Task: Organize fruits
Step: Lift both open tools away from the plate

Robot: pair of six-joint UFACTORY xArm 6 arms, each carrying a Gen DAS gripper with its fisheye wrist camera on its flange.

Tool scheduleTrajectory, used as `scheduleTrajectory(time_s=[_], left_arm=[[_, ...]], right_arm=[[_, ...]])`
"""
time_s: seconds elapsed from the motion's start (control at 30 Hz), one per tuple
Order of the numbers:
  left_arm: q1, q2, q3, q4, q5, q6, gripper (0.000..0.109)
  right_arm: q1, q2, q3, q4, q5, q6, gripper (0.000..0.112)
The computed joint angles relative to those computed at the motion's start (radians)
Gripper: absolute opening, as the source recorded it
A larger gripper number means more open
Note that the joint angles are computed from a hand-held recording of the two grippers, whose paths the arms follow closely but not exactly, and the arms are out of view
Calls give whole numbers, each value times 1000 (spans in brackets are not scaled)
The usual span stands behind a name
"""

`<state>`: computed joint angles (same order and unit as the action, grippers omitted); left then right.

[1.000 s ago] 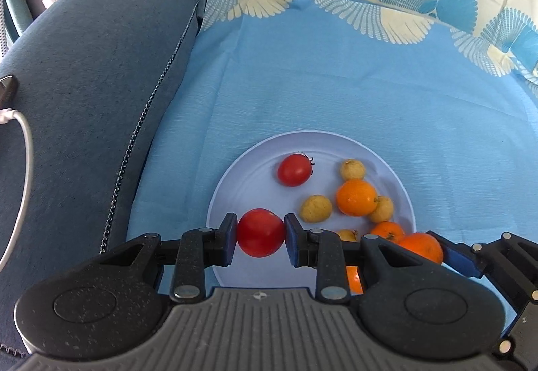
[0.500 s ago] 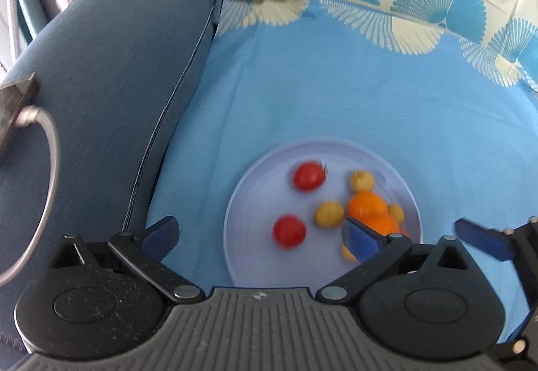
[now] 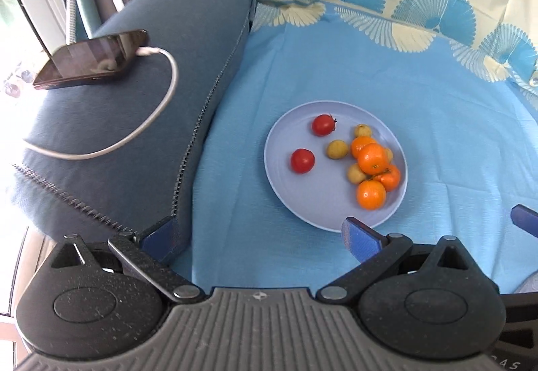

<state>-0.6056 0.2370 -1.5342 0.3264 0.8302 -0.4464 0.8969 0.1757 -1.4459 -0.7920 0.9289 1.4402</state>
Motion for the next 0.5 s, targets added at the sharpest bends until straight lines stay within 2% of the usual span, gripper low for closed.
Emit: scheduleTrajectory(time_s=[0.2, 0.5], left_arm=[[-16, -131, 140, 45, -62, -51, 103], [-54, -251, 253, 130, -93, -126, 103]], right_arm=[[102, -24, -10, -108, 148, 94, 102], [199, -54, -2, -190, 279, 184, 102]])
